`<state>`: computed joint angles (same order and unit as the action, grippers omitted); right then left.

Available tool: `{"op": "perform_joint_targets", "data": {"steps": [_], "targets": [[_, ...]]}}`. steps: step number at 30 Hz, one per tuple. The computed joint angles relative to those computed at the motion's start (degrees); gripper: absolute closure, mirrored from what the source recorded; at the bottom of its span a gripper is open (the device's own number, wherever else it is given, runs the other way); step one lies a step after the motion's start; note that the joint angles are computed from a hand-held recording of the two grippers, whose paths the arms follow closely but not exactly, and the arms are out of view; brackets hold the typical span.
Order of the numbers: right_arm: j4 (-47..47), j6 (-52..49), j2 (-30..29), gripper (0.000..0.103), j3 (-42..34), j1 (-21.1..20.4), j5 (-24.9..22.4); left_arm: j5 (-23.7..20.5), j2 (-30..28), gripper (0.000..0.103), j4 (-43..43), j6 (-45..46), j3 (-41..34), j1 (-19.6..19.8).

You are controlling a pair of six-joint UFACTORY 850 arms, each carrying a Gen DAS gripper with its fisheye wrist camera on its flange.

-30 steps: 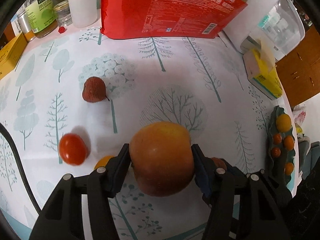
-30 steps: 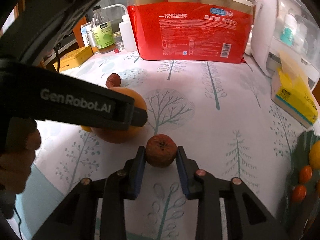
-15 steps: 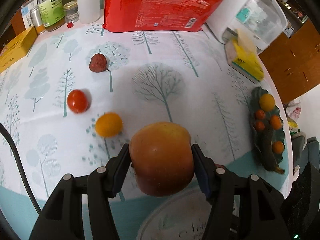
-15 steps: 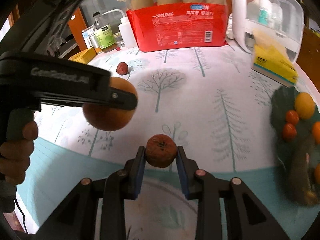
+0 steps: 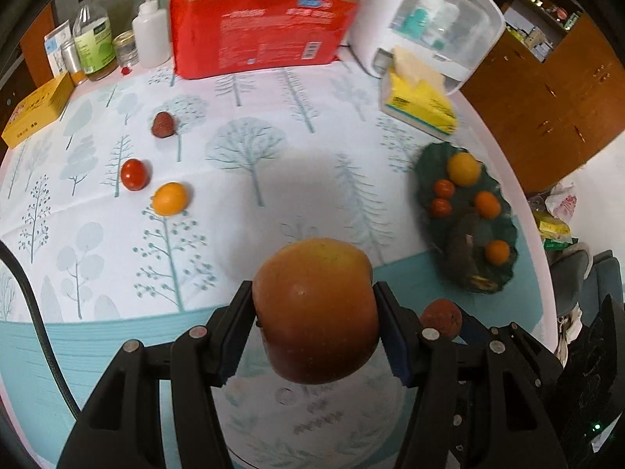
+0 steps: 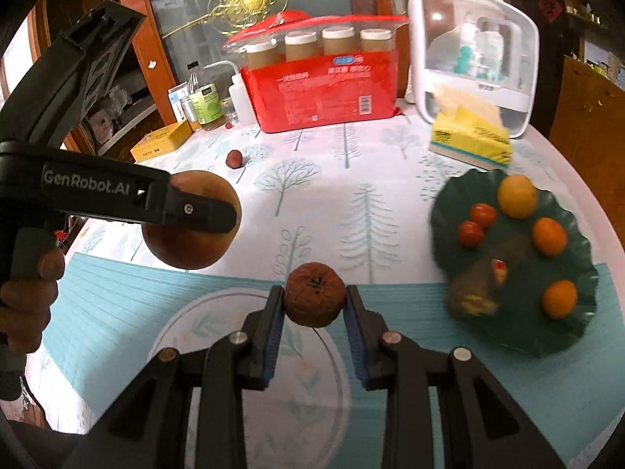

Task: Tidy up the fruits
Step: 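Carry the apple and brown fruit onto the green plate and open both tools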

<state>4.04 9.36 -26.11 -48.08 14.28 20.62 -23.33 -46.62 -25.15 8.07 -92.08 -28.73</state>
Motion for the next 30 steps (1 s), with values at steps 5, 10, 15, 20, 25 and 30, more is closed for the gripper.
{"op": "perform_joint_targets", "data": {"steps": [5, 10, 15, 20, 25, 30], "targets": [[-7.43, 4.79, 3.46, 0.072, 4.43, -3.61, 0.78, 1.46, 2.14, 0.045, 1.39, -3.74, 1.85, -3.11], [-14.73, 8.57, 5.81, 0.072, 7.11, -7.38, 0.93, 2.29, 2.37, 0.045, 3.85, -10.57, 1.61, -5.84], [-24.66, 13.63, 7.84, 0.072, 9.20, -12.28, 1.16, 1.72, 1.15, 0.045, 7.67, -17.24, -0.47, -9.19], [-35.80, 19.03, 9.12, 0.072, 10.21, -17.75, 1.60, 0.68, -1.30, 0.045, 10.41, -23.25, -3.98, -12.31], [-43.60, 21.98, 9.00, 0.072, 9.80, -22.59, 2.30, -0.62, -4.48, 0.045, 13.71, -29.06, -8.80, -14.62], [-49.85, 24.40, 7.83, 0.072, 8.13, -27.03, 3.11, -2.51, -8.17, 0.045, 17.06, -34.07, -14.42, -15.88]]}}
